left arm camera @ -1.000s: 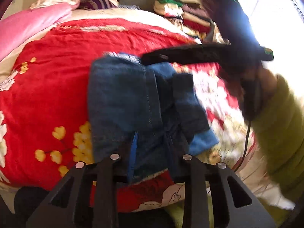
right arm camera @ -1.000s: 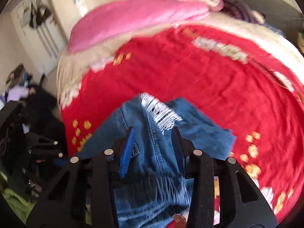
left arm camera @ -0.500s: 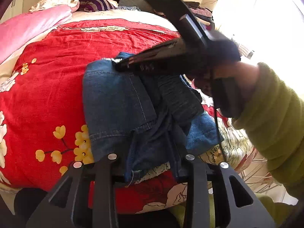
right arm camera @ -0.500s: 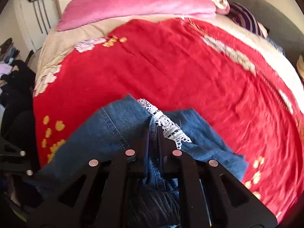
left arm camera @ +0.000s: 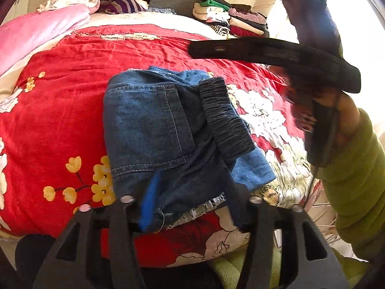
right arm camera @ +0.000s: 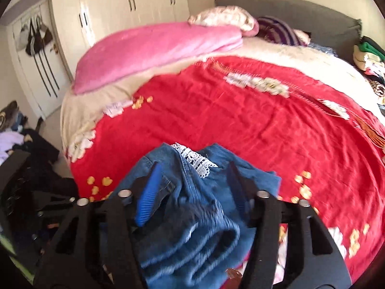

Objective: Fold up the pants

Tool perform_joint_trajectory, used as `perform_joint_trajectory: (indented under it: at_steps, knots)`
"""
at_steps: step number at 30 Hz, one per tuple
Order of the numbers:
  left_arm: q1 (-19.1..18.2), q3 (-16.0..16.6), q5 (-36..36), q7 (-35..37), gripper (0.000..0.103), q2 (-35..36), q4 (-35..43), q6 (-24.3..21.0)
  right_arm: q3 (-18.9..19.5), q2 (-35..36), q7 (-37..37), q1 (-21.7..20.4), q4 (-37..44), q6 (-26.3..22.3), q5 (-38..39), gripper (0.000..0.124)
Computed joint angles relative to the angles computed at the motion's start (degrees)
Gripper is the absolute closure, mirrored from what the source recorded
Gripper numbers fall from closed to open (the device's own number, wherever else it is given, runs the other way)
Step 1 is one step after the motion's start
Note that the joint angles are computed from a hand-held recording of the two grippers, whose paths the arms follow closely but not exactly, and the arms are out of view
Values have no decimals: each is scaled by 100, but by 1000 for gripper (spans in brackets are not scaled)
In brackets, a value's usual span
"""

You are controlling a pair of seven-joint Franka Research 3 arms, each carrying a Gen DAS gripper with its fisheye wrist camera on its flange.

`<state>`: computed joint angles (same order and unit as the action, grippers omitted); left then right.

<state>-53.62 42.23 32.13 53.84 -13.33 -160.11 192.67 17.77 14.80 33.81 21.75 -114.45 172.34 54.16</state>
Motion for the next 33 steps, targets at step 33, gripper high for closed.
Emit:
perform_joint_trajectory:
  at_steps: [33]
  knots:
    - [3978, -4032, -452, -127, 10, -518, -361, 86, -663, -1497, -2896, 803, -1500, 806, 4007, 36]
